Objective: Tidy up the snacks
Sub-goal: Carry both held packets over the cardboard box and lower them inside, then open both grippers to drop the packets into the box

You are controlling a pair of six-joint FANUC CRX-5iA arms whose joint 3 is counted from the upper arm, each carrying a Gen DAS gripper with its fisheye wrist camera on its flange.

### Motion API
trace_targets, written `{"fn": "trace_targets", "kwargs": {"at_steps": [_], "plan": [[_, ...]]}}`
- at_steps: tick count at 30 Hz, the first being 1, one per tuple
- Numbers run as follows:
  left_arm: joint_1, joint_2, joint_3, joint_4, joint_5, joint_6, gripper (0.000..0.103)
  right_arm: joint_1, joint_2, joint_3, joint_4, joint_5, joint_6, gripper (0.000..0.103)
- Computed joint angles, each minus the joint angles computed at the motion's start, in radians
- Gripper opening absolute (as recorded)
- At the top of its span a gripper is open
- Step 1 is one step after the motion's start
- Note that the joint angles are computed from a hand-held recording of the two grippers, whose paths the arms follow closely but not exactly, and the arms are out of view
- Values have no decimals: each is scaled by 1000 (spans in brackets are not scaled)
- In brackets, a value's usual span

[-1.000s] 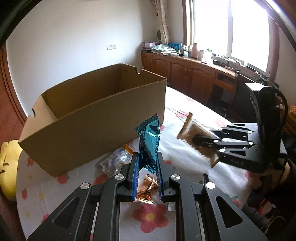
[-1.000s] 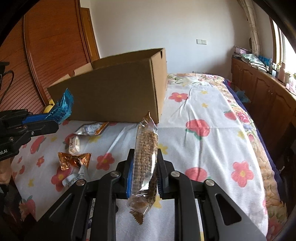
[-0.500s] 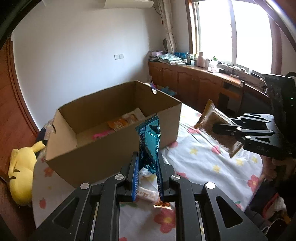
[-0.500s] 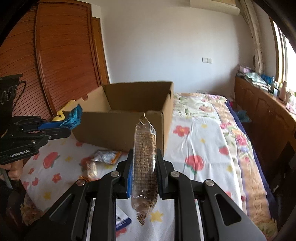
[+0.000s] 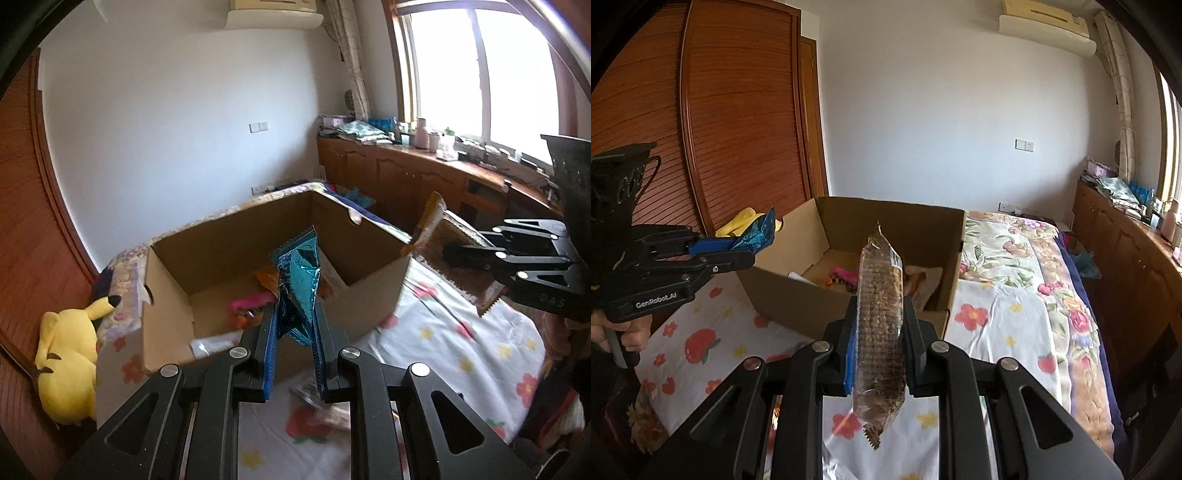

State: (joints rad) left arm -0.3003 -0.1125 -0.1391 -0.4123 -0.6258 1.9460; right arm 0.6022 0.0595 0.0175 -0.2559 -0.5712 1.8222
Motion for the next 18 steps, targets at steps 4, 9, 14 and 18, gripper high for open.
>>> {"fn": "trace_targets", "kwargs": {"at_steps": [4, 9, 14, 18], "plan": [[22, 14, -3, 2, 26, 14, 17, -9, 43, 57, -28, -15, 40, 21], [47, 56, 14, 6, 37, 26, 18, -25, 106, 146, -81, -49, 83, 21], [69, 102, 34, 16, 40, 43, 18, -20, 172, 216, -65, -62, 78, 21], [77, 135, 57, 19, 23, 67, 18, -16, 225, 274, -57, -80, 74, 21]]}}
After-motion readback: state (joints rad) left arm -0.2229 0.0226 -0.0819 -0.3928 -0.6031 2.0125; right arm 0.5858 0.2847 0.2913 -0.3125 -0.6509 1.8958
